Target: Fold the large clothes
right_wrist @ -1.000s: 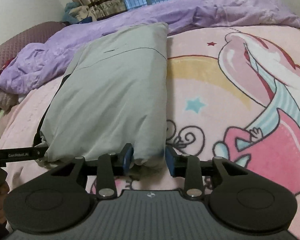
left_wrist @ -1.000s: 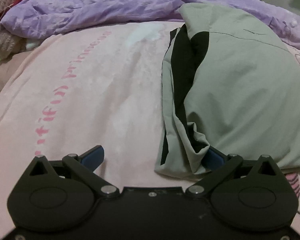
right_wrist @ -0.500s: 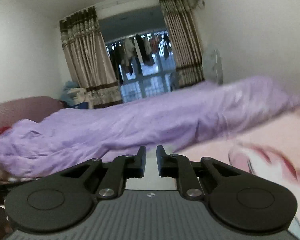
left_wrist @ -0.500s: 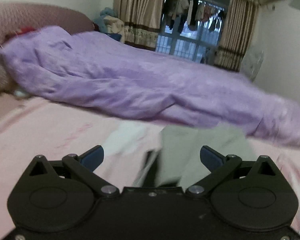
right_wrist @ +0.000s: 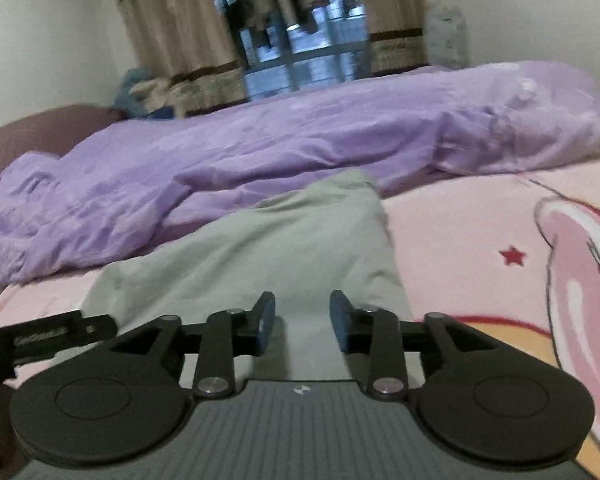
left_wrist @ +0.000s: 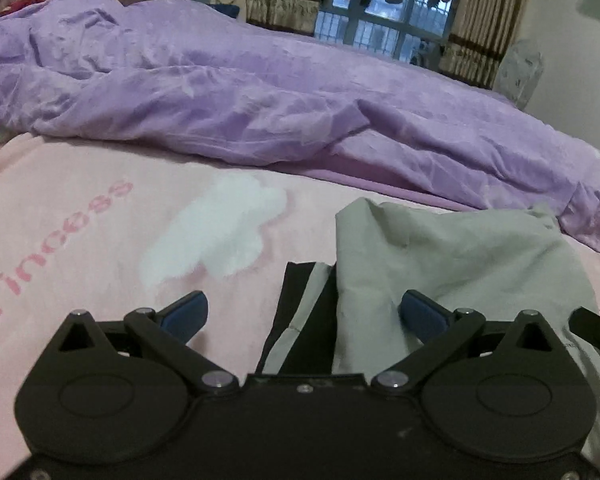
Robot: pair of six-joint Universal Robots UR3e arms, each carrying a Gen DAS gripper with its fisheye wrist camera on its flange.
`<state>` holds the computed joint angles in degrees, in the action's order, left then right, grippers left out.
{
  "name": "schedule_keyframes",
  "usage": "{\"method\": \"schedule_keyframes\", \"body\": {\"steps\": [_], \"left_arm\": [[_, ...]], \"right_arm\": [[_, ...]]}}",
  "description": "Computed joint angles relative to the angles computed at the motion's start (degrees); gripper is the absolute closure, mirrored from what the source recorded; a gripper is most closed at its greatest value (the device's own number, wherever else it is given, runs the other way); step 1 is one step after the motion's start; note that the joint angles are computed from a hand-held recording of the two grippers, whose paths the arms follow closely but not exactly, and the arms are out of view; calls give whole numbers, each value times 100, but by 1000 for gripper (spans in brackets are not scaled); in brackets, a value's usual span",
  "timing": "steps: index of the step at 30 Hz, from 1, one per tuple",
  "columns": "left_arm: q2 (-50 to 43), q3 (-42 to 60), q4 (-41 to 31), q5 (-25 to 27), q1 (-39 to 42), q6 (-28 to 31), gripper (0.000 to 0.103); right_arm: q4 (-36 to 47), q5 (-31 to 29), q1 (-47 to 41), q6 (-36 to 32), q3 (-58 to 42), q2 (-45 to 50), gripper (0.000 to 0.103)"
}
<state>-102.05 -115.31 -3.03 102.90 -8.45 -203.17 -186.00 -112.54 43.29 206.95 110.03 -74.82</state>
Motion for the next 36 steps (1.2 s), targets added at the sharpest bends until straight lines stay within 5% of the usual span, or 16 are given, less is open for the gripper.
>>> {"method": "schedule_keyframes", "body": {"steps": [5, 9, 11, 14, 22, 28, 32, 36], "left_arm": [[-87, 100, 717, 434, -310, 294, 0], [-762, 1407, -1311, 916, -498, 587, 0], [-686, 1231, -1065, 655, -350, 495, 0], [-491, 1256, -1364, 629, -342, 558, 0], [508, 1198, -2430, 1198, -963, 538, 0], [1636, 698, -2968, 1230, -1519, 260, 0], [2441, -214, -2858, 1243, -1971, -223, 0], [2040, -343, -3240, 1264, -2201, -524, 0]], "right_arm": [[-394, 577, -300, -246, -24, -257, 61], [-52, 43, -379, -587, -1054, 640, 48], [1192, 276, -601, -489, -1727, 966, 48], [1404, 153, -517, -609, -2026, 1080, 48], [1439, 372, -284, -524, -1145, -252, 48], [2106, -605, 689, -768, -886, -1028, 54], [1856, -977, 1274, -118, 258, -1864, 62], [2038, -807, 1282, 404, 852, -2094, 62]]}}
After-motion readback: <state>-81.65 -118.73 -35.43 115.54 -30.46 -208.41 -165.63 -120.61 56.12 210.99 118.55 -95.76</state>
